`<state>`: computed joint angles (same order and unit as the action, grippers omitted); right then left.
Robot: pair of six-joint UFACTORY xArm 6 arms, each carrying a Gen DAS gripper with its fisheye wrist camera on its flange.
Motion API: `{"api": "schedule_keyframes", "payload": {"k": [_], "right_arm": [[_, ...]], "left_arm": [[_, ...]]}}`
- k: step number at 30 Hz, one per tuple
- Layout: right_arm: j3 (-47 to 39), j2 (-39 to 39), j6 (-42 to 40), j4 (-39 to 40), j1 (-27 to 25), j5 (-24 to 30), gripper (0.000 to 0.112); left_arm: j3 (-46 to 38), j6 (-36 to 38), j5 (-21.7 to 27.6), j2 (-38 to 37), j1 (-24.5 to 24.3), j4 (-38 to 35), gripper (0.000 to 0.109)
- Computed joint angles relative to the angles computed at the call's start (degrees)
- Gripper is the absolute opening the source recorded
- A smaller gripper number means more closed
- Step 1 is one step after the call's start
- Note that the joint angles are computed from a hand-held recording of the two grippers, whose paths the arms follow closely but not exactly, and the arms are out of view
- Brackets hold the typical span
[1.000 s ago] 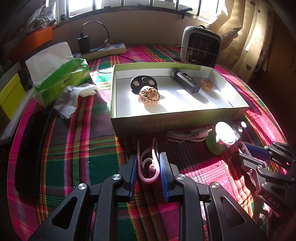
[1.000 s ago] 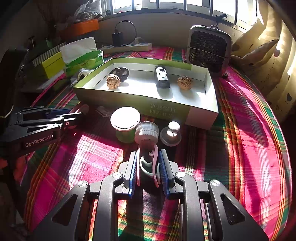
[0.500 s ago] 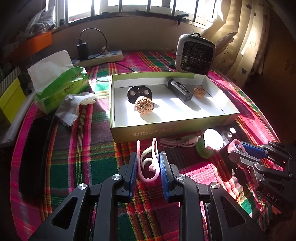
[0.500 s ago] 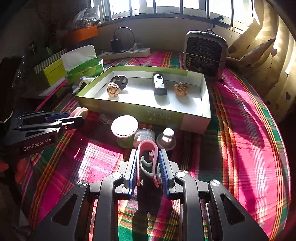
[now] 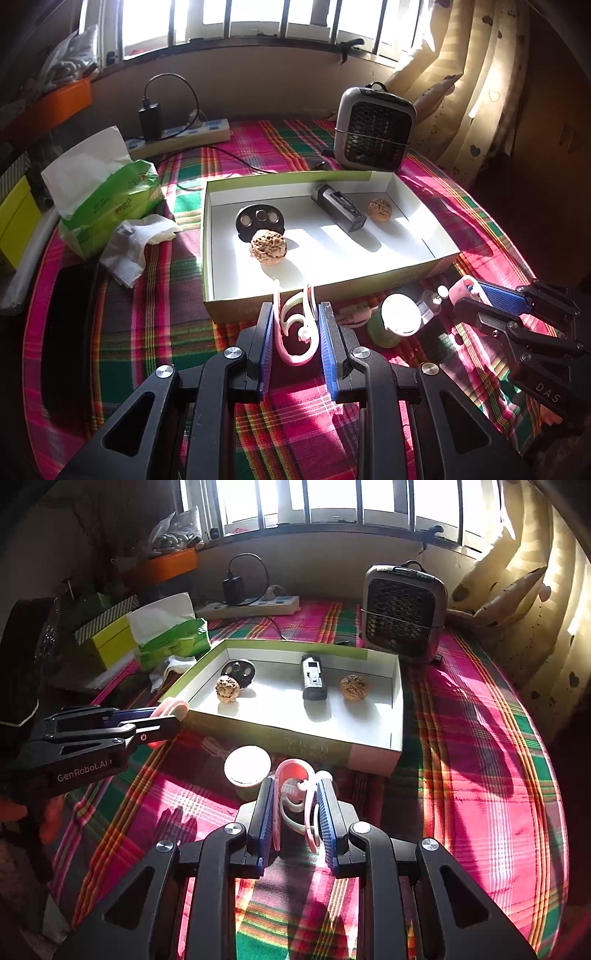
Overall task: Organize objects
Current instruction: 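Carry the white earhook with the left gripper while the right carries the pink earhook into the box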
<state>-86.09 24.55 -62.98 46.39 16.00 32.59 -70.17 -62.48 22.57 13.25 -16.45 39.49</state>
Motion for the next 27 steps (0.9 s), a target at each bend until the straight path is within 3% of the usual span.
{"api": "schedule_keyframes", "payload": {"k": [16, 27], "right_arm": [[-21.28, 13.65, 12.93, -9.74, -0.38, 3.92, 0.024], [-40.65, 26.16, 21.22, -16.0, -0.36, 13.41, 0.024]], "left_arm": [[-8.9, 8.98, -0.58, 7.26, 1.32, -8.27, 0.021], [-14.94, 14.85, 0.41, 12.29, 1.94, -13.95, 0.021]]}}
